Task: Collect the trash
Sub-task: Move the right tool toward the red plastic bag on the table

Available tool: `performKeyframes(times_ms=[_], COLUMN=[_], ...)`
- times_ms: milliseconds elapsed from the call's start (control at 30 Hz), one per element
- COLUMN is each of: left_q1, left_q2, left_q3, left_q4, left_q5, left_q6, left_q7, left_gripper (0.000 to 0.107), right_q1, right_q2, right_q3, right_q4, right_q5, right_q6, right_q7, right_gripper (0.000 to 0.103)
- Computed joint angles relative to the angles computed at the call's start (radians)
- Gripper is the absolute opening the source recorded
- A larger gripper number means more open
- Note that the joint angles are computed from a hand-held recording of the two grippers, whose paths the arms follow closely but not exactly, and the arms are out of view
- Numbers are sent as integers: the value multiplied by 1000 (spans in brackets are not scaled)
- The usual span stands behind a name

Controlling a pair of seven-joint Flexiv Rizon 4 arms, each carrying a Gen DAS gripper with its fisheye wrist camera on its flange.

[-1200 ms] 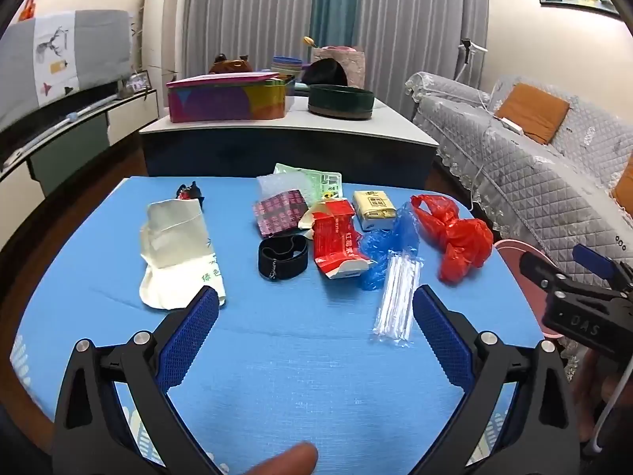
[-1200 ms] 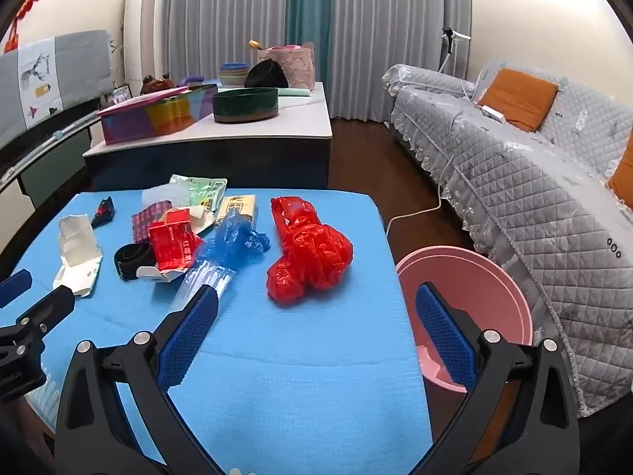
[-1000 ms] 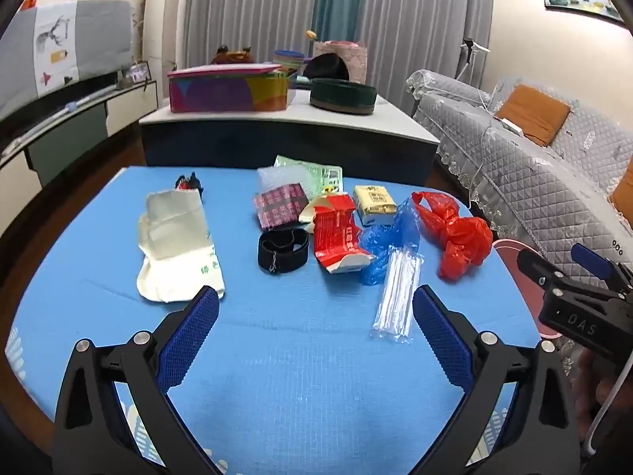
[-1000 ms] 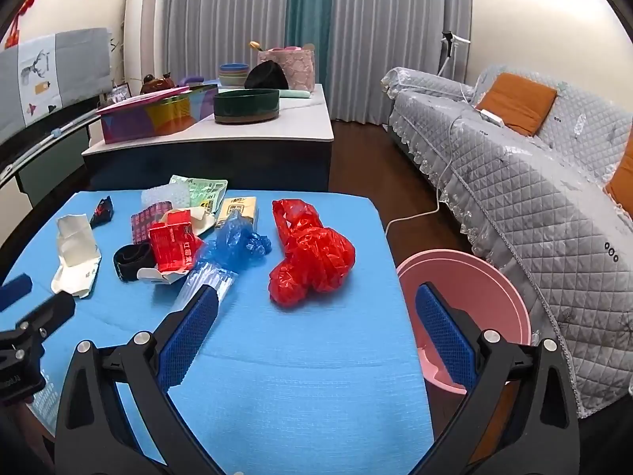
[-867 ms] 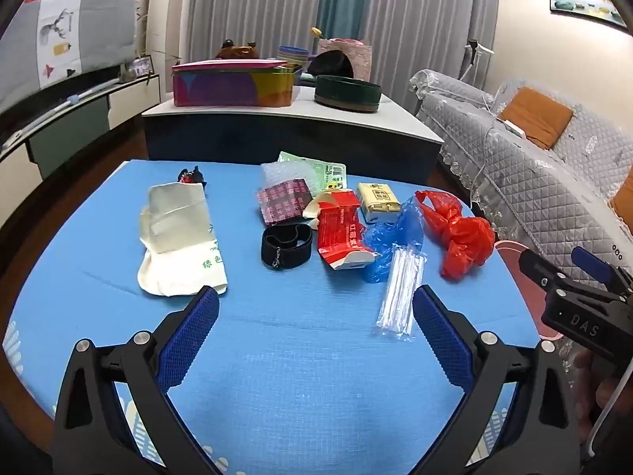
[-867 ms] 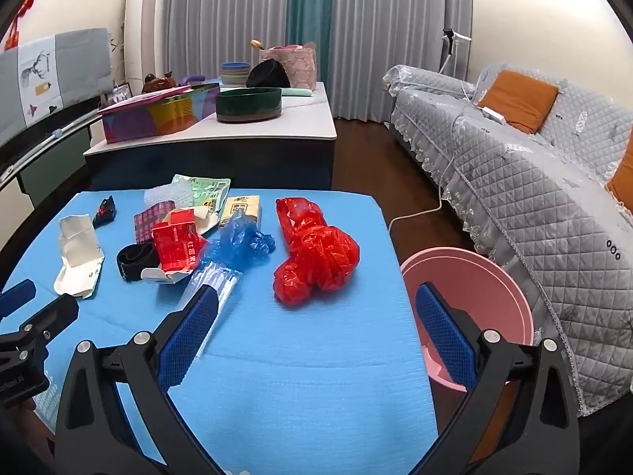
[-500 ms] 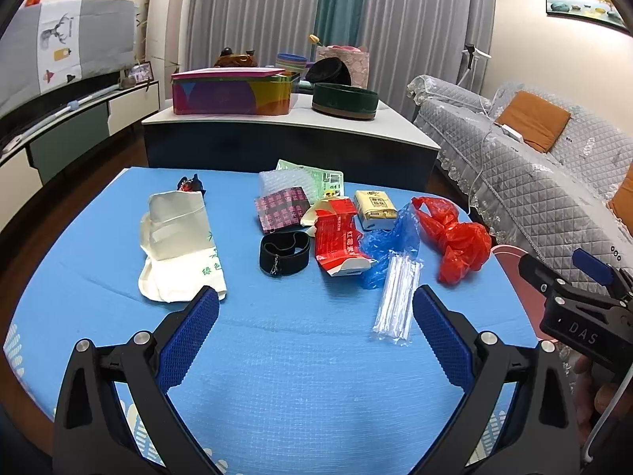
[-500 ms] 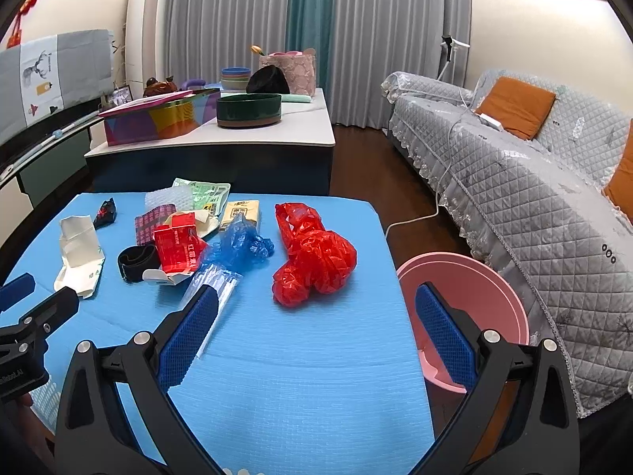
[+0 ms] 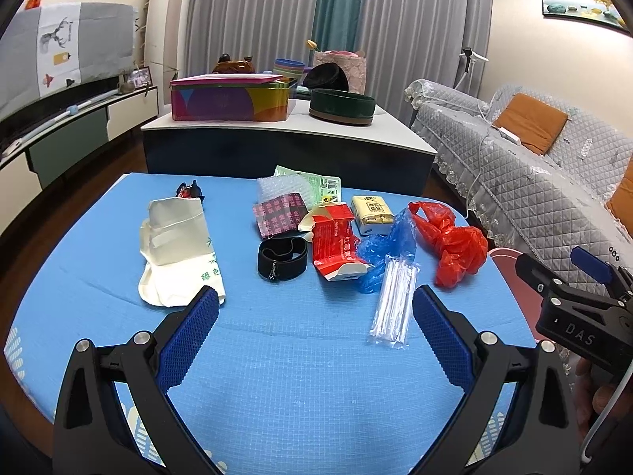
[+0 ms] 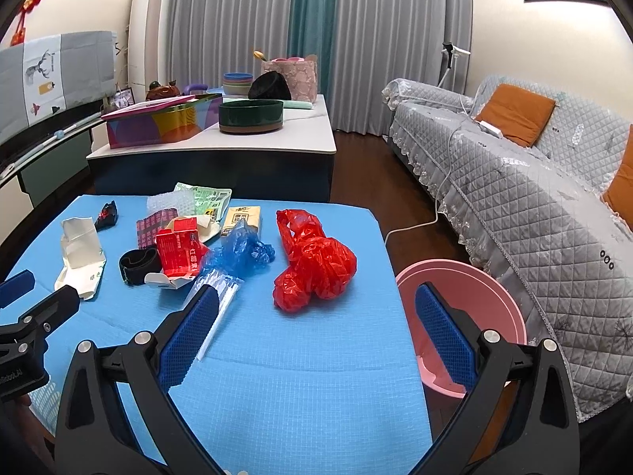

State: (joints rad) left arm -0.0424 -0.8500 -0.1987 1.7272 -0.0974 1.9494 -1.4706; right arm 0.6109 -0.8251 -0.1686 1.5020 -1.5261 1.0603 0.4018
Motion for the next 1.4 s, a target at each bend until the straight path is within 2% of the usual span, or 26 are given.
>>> performKeyframes(times_ms=[1400], left_q1=[-10], left_q2=[-1], left_q3=[12], left_q4=[-18], left_q5=[-11], left_q6=[1], left_q7=[3], left_gripper=[95], right_q1=[-11], right_q2=[-11], right_q3=[8], right_q4=[-18], right_q5=[-21], right_q6=[8], right_q7=[35], right_gripper=[92])
